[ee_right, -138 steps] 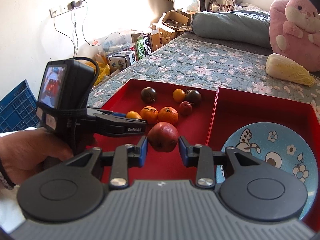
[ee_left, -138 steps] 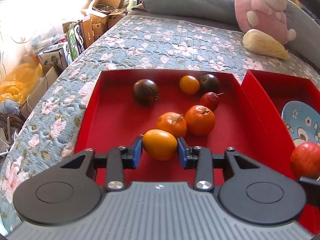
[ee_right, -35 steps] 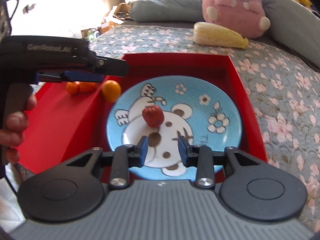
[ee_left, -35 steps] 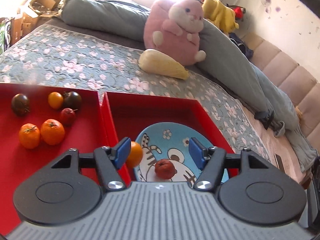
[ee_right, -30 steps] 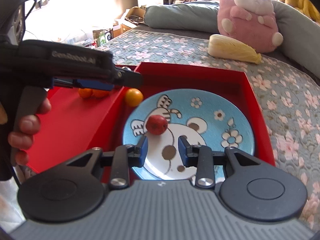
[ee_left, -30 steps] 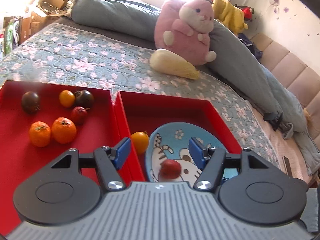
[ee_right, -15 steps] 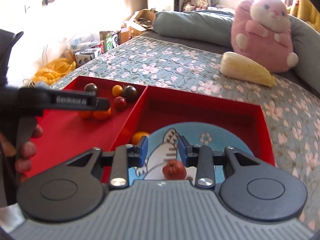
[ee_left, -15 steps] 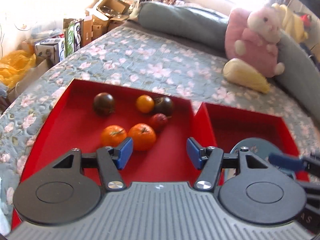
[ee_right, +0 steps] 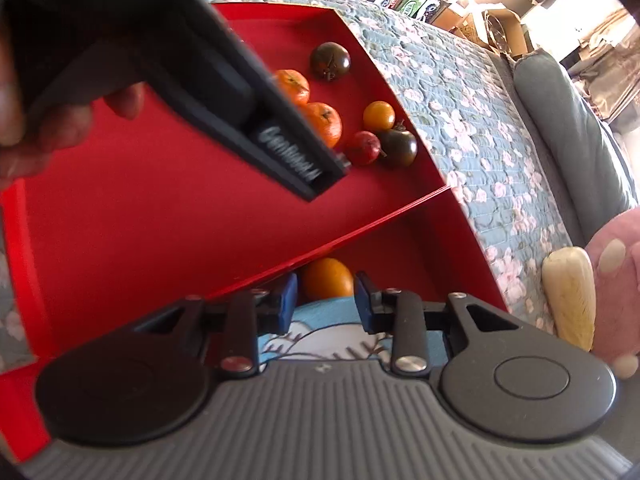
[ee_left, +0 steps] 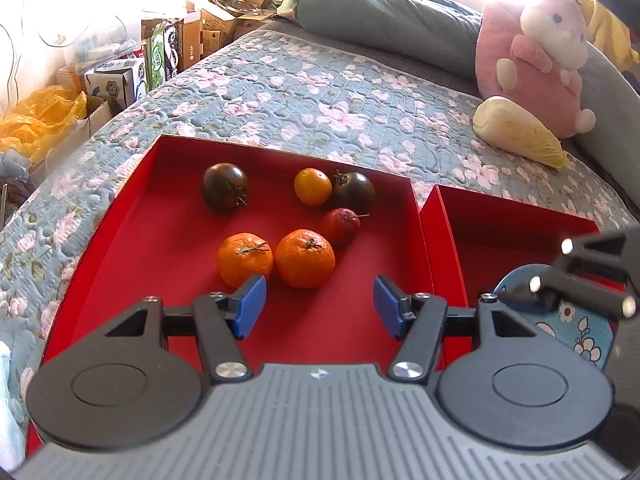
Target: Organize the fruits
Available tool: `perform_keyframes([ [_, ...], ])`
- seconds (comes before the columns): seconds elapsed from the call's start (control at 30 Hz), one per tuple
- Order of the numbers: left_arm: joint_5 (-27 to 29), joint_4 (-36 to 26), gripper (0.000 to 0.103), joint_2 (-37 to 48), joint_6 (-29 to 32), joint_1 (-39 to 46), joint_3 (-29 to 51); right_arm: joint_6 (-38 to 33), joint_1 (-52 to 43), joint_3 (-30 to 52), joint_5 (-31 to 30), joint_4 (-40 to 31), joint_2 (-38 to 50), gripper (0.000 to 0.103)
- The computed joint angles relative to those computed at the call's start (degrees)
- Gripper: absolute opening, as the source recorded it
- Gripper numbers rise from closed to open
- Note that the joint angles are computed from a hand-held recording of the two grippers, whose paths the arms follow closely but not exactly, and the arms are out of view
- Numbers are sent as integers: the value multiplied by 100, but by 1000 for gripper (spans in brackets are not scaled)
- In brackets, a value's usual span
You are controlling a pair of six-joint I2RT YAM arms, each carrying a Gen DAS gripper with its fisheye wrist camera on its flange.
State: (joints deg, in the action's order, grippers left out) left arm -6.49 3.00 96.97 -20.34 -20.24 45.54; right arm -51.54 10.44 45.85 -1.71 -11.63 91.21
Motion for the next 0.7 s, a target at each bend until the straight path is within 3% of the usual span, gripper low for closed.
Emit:
perform_keyframes([
  [0.17, 111, -68, 66, 52, 61, -2, 39, -214, -43, 338, 85, 24, 299, 35],
  [0.4, 145, -172, 66, 165, 201, -114, 131, -663, -20, 869, 27, -1243, 385, 35],
  [0.6, -4, -361, 66, 299, 50, 22, 277, -750, 107, 1288, 136, -1795, 645, 35],
  [0.7, 8, -399, 66, 343, 15, 53, 309, -714, 184, 1711, 229, -2139, 971, 41],
])
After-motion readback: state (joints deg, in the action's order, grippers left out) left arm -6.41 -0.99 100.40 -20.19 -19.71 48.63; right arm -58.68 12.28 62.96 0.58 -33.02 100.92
